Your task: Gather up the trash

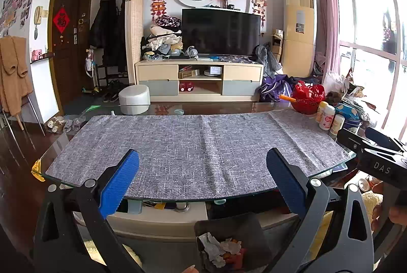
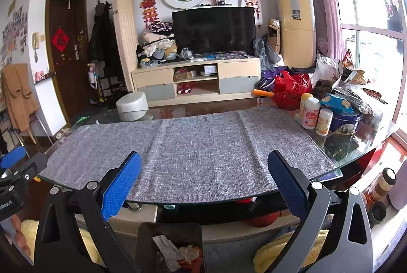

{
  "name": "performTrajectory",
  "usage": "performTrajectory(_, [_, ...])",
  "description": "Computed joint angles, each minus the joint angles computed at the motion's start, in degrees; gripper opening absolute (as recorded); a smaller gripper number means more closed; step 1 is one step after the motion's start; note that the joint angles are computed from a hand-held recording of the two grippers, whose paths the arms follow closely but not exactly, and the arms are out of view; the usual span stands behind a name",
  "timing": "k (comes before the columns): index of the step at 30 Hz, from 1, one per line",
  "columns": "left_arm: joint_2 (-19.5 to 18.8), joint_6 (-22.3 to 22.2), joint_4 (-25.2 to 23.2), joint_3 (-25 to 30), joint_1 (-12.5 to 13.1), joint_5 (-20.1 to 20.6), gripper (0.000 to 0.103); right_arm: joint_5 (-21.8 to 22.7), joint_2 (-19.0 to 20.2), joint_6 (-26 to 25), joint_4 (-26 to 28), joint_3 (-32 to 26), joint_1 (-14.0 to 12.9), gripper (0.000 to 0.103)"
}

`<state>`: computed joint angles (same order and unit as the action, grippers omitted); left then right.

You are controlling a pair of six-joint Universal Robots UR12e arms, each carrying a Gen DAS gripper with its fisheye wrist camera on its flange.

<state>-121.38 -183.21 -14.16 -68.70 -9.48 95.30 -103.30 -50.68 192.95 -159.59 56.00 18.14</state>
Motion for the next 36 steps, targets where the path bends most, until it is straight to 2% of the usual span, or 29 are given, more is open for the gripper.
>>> performTrajectory(19, [0.2, -0.6, -0.7, 0.1, -0.2, 0.1, 0.095, 0.3, -0.2, 0.1, 0.8, 0.1, 0.1, 0.100])
performTrajectory(24, [0.3, -2.7, -2.1, 0.2, -0.4, 2.1, 0.095, 0.2, -0.1, 0.2, 1.0, 0.1, 0.1, 0.100])
performTrajectory(27, [0.2, -3.8, -4.7, 1.1, -0.3, 1.8, 0.095, 0.3, -0.1, 0.0, 1.5, 0.0, 0.1, 0.100])
performTrajectory(36, [0.5, -3.8, -1.7, -0.3, 0.2, -2.3, 0.095, 0.6, 0.0, 0.0, 2.2, -0.2, 0.0, 0.100])
